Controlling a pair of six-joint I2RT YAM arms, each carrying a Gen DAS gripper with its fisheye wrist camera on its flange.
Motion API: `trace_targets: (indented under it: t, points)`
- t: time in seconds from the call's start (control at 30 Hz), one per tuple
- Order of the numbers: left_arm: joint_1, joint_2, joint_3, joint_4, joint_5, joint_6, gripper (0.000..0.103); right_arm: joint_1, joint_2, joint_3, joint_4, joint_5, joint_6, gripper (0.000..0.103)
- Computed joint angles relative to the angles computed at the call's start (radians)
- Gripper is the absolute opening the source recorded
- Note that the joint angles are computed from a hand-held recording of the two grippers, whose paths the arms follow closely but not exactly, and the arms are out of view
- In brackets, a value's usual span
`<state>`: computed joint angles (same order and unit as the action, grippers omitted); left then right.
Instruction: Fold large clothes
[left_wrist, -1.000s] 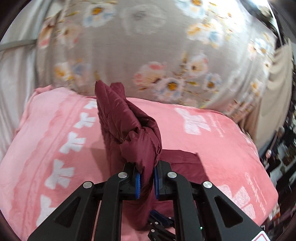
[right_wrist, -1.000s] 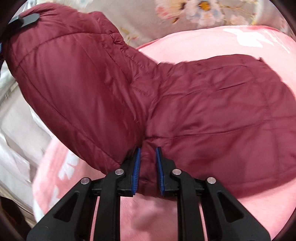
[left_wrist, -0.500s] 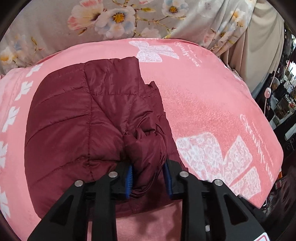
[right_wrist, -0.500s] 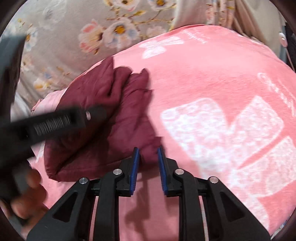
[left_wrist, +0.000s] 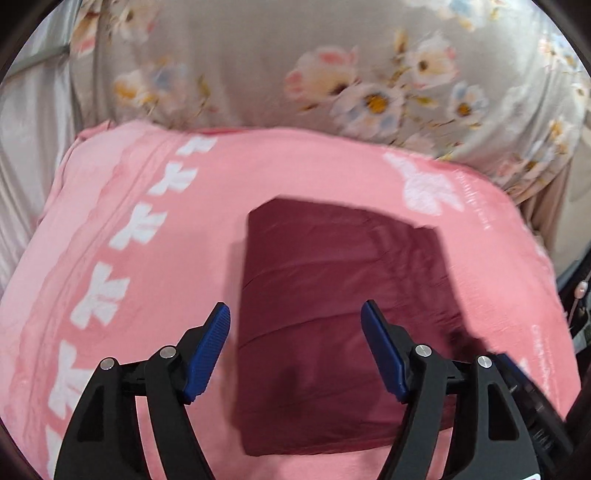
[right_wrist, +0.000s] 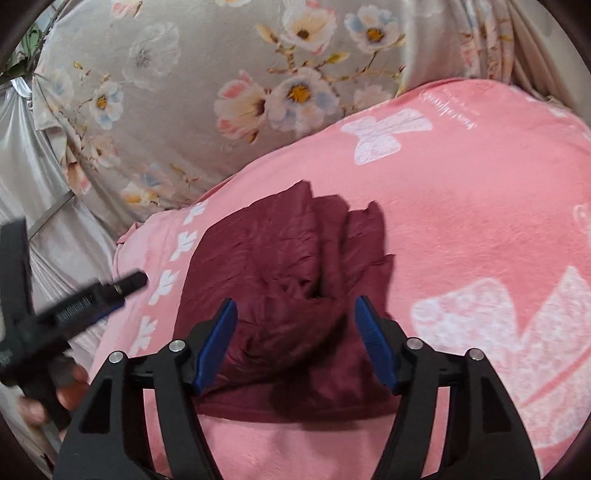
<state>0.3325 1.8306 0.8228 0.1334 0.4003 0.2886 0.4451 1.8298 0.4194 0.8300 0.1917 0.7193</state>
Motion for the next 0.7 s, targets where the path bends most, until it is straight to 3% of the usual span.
trace_targets:
  t: [0.03,0.07,0.1,0.13,0.2,0.3,0.37,0.47,0.57,0.7]
  points:
    - [0.001,0.023,0.008,0.004,-0.018,0.001,0.069,-0.005,0.034,0.042,-0.021,-0.016,-0.015,0.059]
    - [0.000,0.035,0.007,0.005,-0.030,0.007,0.069,-0.008,0.062,0.086,-0.062,-0.033,-0.037,0.048]
    - [0.000,0.060,0.015,-0.001,-0.038,0.017,0.069,-0.011,0.069,0.111,-0.108,-0.030,-0.047,0.018]
    - [0.001,0.073,0.016,-0.006,-0.039,0.028,0.069,-0.013,0.067,0.103,-0.104,-0.020,-0.045,0.011]
    - [-0.007,0.080,0.002,0.001,-0.051,0.045,0.069,-0.018,0.030,0.010,0.002,-0.021,-0.030,0.008]
    - [-0.016,0.087,-0.034,0.024,-0.064,0.079,0.067,0.019,-0.019,-0.109,0.067,0.073,0.001,0.007]
    - [-0.040,0.108,-0.050,0.039,-0.081,0.091,0.067,0.010,0.037,-0.144,0.105,0.088,0.029,0.007]
    - [-0.075,0.156,-0.064,0.076,-0.104,0.088,0.067,-0.035,0.194,-0.144,0.210,0.034,0.063,0.007]
    - [-0.104,0.175,-0.080,0.107,-0.129,0.088,0.067,-0.035,0.298,-0.115,0.243,0.038,0.073,0.007]
    - [-0.148,0.195,-0.135,0.226,-0.200,0.091,0.067,-0.017,0.378,-0.074,0.263,0.059,0.077,0.007]
